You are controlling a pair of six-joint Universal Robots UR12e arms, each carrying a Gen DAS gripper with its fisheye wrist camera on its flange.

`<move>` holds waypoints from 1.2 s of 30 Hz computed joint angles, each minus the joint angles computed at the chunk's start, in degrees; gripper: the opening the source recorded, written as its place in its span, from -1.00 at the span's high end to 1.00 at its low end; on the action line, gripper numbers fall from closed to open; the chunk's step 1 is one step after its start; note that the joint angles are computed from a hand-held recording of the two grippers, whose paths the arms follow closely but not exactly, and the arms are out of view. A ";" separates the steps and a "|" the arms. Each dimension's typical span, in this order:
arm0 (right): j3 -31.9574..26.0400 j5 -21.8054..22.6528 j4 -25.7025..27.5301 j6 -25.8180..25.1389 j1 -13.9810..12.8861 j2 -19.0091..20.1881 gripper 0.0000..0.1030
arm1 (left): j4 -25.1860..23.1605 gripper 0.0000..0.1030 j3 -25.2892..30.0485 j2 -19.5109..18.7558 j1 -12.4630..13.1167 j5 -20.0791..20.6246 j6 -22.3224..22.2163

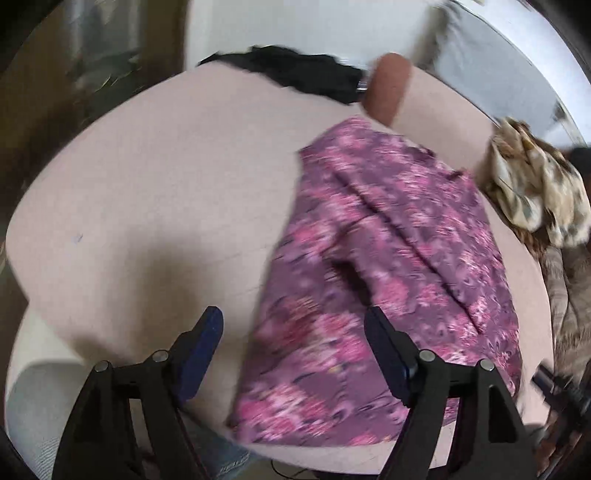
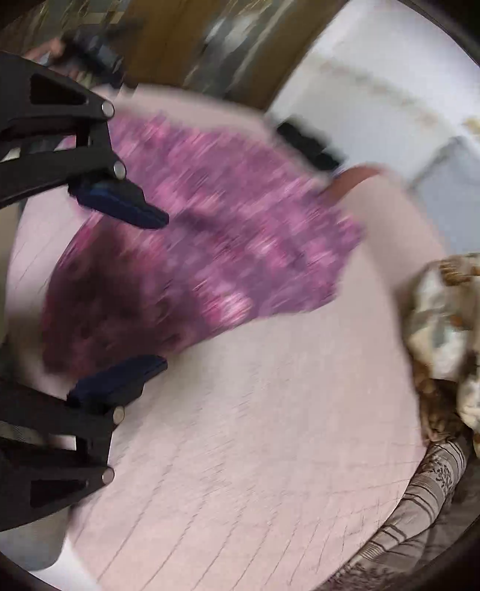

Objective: Fold small clothes

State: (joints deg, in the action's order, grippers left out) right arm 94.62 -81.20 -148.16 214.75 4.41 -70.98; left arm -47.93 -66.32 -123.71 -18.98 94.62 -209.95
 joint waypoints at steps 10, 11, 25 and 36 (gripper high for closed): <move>0.03 0.45 12.14 2.66 -0.12 -0.36 -0.29 | -10.95 -0.31 -1.45 0.77 2.44 -9.90 0.01; 0.00 0.12 12.43 2.28 -0.07 -0.35 -0.29 | -12.63 -0.17 -0.91 0.39 2.41 -11.50 1.12; -3.31 -8.51 19.12 -0.43 2.35 0.89 0.19 | -15.66 0.41 -0.01 -0.33 -0.72 -5.23 6.01; -2.25 -8.21 19.33 -6.06 1.20 -4.90 0.94 | -12.43 0.89 -1.73 3.53 2.40 -12.46 7.49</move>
State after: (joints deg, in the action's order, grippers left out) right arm 92.37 -89.41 -128.83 208.69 5.62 -75.87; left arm -60.36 -68.05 -120.18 -16.58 82.16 -202.47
